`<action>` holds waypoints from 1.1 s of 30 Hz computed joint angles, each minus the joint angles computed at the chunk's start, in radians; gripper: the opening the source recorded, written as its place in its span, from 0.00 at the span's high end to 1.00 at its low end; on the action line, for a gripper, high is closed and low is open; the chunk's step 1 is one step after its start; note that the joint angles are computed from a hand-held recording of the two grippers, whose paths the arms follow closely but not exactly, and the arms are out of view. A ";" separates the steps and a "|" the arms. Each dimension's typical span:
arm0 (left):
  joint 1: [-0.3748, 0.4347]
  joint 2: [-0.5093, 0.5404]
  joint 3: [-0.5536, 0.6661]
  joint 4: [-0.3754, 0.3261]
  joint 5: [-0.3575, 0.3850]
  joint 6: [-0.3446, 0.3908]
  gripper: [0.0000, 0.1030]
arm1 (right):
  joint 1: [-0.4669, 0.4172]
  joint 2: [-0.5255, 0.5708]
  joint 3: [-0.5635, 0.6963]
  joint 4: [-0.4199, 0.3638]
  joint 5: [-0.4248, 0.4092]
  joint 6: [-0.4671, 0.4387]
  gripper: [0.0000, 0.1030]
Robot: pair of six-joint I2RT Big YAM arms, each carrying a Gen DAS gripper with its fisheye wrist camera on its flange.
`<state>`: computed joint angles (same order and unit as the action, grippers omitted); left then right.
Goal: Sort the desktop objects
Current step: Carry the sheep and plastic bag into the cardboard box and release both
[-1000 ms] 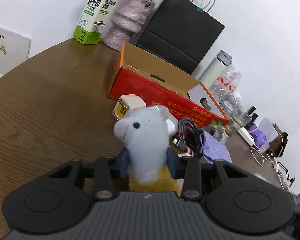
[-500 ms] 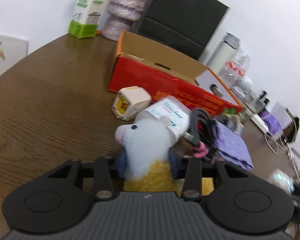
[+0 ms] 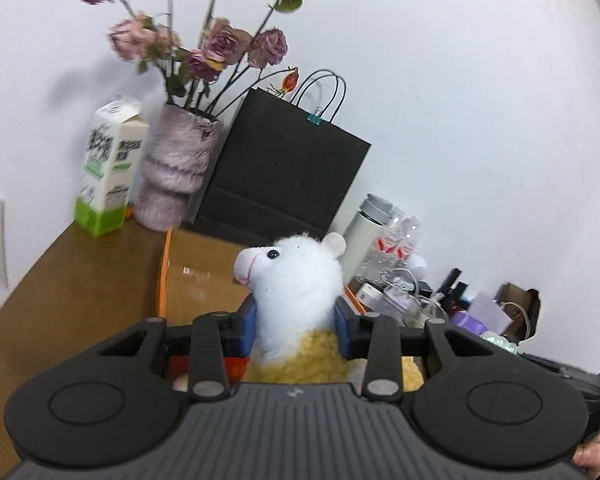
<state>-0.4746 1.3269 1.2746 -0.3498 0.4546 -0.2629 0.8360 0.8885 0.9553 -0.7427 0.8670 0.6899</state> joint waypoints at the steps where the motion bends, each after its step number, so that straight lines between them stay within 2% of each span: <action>1: -0.015 0.058 0.076 -0.046 -0.027 0.002 0.63 | -0.064 0.018 0.022 0.019 -0.064 -0.047 0.53; 3: -0.039 0.188 0.243 -0.160 -0.066 0.024 0.63 | -0.202 0.084 0.079 0.036 -0.208 -0.111 0.53; 4: -0.049 0.242 0.310 -0.211 -0.096 0.018 0.63 | -0.276 0.128 0.112 0.026 -0.284 -0.134 0.53; 6: -0.065 0.360 0.455 -0.327 -0.129 0.051 0.62 | -0.388 0.219 0.179 -0.007 -0.389 -0.149 0.53; 7: -0.073 0.414 0.517 -0.378 -0.169 0.039 0.62 | -0.437 0.268 0.217 -0.029 -0.442 -0.156 0.53; 9: -0.083 0.517 0.638 -0.485 -0.211 0.057 0.62 | -0.505 0.356 0.275 -0.067 -0.532 -0.153 0.53; 11: -0.087 0.587 0.714 -0.562 -0.246 0.086 0.62 | -0.552 0.439 0.329 -0.118 -0.601 -0.146 0.53; 13: -0.094 0.626 0.748 -0.597 -0.297 0.116 0.62 | -0.572 0.518 0.380 -0.184 -0.606 -0.166 0.53; 15: -0.099 0.645 0.754 -0.614 -0.332 0.173 0.61 | -0.573 0.559 0.398 -0.223 -0.582 -0.179 0.53; 17: -0.099 0.656 0.758 -0.638 -0.337 0.225 0.60 | -0.579 0.579 0.398 -0.243 -0.598 -0.180 0.53; 18: -0.101 0.635 0.715 -0.599 -0.337 0.253 0.60 | -0.583 0.580 0.387 -0.241 -0.619 -0.176 0.53; 19: -0.105 0.625 0.698 -0.594 -0.344 0.270 0.60 | -0.577 0.576 0.373 -0.230 -0.610 -0.189 0.54; 21: -0.106 0.602 0.664 -0.584 -0.347 0.287 0.60 | -0.554 0.582 0.376 -0.258 -0.576 -0.203 0.53; 23: -0.108 0.580 0.627 -0.565 -0.360 0.316 0.60 | -0.531 0.579 0.372 -0.280 -0.578 -0.190 0.50; 25: -0.112 0.559 0.588 -0.535 -0.375 0.347 0.59 | -0.498 0.572 0.360 -0.297 -0.540 -0.175 0.50; 33: -0.115 0.458 0.444 -0.478 -0.358 0.352 0.56 | -0.434 0.513 0.318 -0.350 -0.531 -0.068 0.50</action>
<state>-0.5895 1.7849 1.7186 -0.8273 0.0962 0.0896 0.4021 1.4018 1.2738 -1.0932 0.3356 0.6219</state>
